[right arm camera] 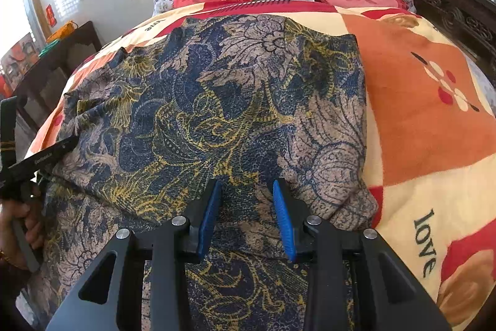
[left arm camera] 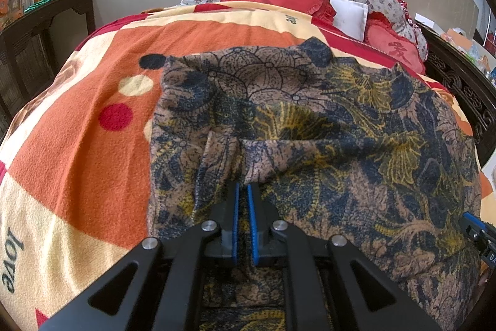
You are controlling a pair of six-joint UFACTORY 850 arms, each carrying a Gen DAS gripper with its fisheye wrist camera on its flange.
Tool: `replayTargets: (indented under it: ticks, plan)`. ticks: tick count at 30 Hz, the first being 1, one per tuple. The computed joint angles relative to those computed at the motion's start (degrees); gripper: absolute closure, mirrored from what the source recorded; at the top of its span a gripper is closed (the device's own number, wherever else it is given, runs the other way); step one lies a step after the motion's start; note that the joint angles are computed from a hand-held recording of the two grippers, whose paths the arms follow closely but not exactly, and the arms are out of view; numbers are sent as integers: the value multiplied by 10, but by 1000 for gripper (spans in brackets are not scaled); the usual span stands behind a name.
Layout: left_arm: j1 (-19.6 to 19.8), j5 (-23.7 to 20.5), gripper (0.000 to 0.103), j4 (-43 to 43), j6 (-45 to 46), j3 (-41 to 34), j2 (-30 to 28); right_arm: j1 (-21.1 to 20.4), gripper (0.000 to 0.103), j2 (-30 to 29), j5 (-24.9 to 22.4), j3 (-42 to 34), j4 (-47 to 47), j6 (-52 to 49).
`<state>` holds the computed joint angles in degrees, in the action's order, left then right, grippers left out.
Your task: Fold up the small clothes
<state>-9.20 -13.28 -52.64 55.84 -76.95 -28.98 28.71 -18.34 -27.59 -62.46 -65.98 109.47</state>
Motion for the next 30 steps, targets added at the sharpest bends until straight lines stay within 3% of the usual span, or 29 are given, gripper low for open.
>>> replayTargets:
  ticks: [5, 13, 15, 17, 20, 22, 23, 25, 30]
  plan:
    - [1, -5, 97, -4, 3, -1, 0, -1, 58, 1, 3, 2, -2, 4]
    - [33, -103, 95, -131, 80, -18, -16, -4, 58, 5, 15, 8, -15, 23]
    - [35, -118, 94, -92, 41, -30, -20, -9, 58, 9, 31, 16, -31, 46]
    - [36, -154, 89, 7, -31, -57, -24, -11, 58, 12, 36, 20, -39, 56]
    - [50, -209, 64, 84, -64, -72, -8, -7, 58, 8, 25, 13, -25, 37]
    - [59, -181, 28, 116, -48, -42, 33, -5, 58, 6, 19, 10, -21, 32]
    - [66, -168, 25, 114, -24, -22, 56, -5, 58, 7, 20, 11, -23, 35]
    - [92, -187, 25, 100, 27, 12, 94, -7, 58, 9, 25, 15, -32, 46]
    - [158, -308, 25, 128, 73, 87, 151, -9, 58, 16, 38, 25, -58, 78]
